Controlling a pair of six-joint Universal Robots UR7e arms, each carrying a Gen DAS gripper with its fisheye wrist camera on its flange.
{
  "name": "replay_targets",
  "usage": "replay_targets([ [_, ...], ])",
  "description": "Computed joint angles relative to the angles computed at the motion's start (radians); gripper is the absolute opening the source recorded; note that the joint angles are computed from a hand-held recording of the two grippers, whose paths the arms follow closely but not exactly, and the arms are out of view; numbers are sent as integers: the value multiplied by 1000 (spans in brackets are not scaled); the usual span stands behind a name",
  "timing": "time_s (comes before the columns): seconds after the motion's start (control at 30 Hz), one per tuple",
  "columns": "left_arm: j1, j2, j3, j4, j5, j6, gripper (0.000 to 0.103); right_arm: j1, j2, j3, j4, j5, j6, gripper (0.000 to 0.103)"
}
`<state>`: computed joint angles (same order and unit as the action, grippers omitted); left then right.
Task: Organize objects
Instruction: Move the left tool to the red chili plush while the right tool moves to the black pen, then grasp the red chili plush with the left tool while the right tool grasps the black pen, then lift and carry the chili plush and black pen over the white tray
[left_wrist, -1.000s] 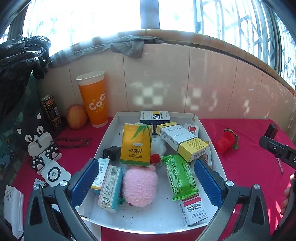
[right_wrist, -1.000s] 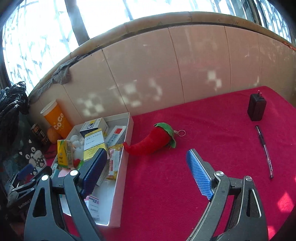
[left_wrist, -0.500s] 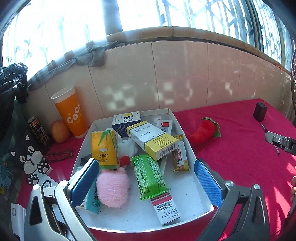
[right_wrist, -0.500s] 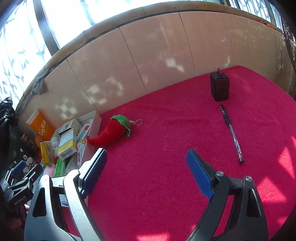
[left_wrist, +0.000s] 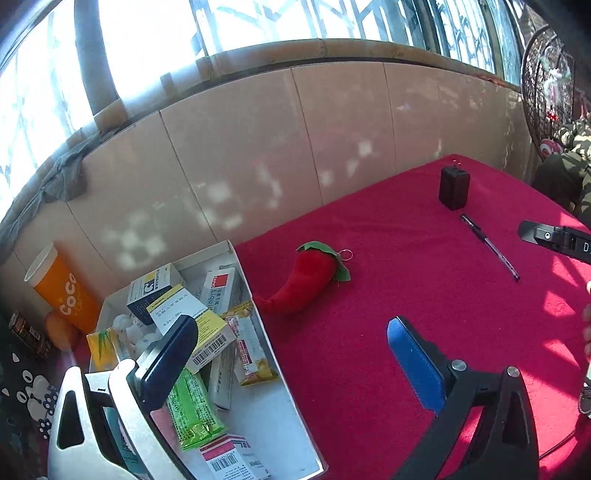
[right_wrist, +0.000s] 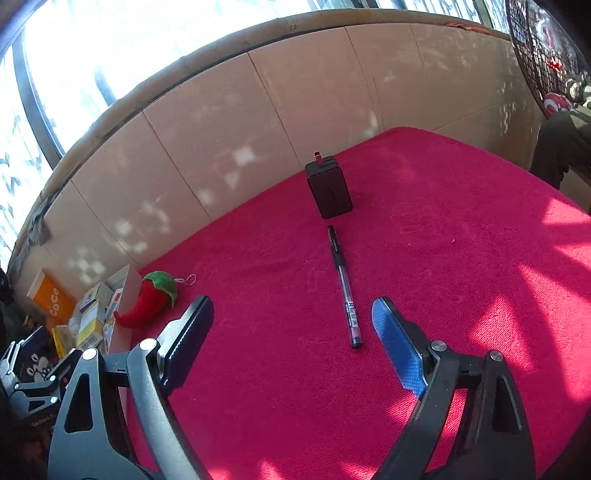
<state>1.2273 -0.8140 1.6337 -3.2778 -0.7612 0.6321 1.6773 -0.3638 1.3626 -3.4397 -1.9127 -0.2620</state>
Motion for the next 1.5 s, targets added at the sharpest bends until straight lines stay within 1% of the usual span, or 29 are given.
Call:
replay_targets([
  [0.07, 15, 5, -63, 158, -52, -72, 103, -13, -9, -11, 16, 12, -33, 88],
  [0.1, 21, 16, -98, 212, -67, -86, 103, -18, -13, -18, 25, 16, -53, 88],
  [0.2, 36, 67, -199, 306, -91, -82, 103, -27, -9, -63, 66, -7, -104, 88],
  [0.3, 57, 112, -297, 427, -114, -133, 103, -29, 18, -150, 175, -56, -141, 88],
  [0.37, 66, 145, -355, 489, -103, -165, 102, -27, 51, -218, 234, -90, -171, 88],
  [0.43, 73, 179, -409, 535, -89, -180, 100, -24, 88, -281, 269, -115, -189, 86],
  [0.5, 74, 209, -447, 559, -71, -171, 99, -21, 125, -346, 315, -141, -188, 73],
  [0.57, 72, 238, -481, 582, -43, -140, 99, -22, 153, -401, 373, -154, -171, 73],
  [0.63, 73, 268, -523, 618, -1, -132, 99, -19, 177, -439, 396, -165, -176, 73],
  [0.7, 82, 289, -564, 657, 18, -159, 99, -16, 195, -464, 404, -179, -189, 73],
  [0.77, 90, 300, -592, 692, 22, -191, 99, -15, 215, -500, 442, -200, -184, 73],
  [0.8, 94, 305, -606, 711, 22, -206, 99, -15, 224, -517, 463, -208, -181, 71],
  [0.83, 97, 307, -614, 733, 20, -221, 96, -15, 234, -531, 472, -219, -187, 71],
  [0.87, 100, 308, -624, 765, 14, -241, 88, -11, 248, -541, 444, -236, -223, 70],
  [0.9, 102, 306, -627, 785, -3, -253, 84, -8, 259, -550, 435, -255, -247, 70],
  [0.97, 106, 296, -629, 816, -43, -279, 72, -3, 272, -555, 407, -274, -284, 69],
  [1.0, 106, 293, -631, 832, -51, -290, 69, -3, 269, -549, 402, -272, -285, 66],
  [1.03, 104, 291, -631, 841, -53, -294, 63, -3, 266, -542, 397, -273, -288, 65],
  [1.1, 95, 290, -621, 834, -31, -276, 55, 0, 262, -528, 382, -282, -298, 52],
  [1.13, 89, 289, -609, 821, -19, -257, 47, 2, 257, -517, 374, -283, -304, 49],
  [1.17, 84, 285, -595, 808, -10, -243, 42, 3, 255, -507, 365, -282, -314, 42],
  [1.2, 79, 282, -580, 794, -1, -227, 42, 3, 249, -493, 361, -273, -316, 32],
  [1.23, 75, 278, -561, 767, 8, -204, 40, 3, 245, -483, 356, -271, -316, 29],
  [1.27, 71, 273, -542, 740, 16, -187, 37, 3, 239, -470, 349, -265, -321, 17],
  [1.3, 67, 268, -522, 715, 22, -174, 37, 2, 234, -461, 348, -257, -313, 11],
  [1.4, 56, 242, -454, 650, 10, -151, 35, -7, 204, -411, 340, -213, -273, 8],
  [1.5, 41, 204, -368, 581, -44, -142, 34, -20, 152, -327, 325, -157, -212, 8],
])
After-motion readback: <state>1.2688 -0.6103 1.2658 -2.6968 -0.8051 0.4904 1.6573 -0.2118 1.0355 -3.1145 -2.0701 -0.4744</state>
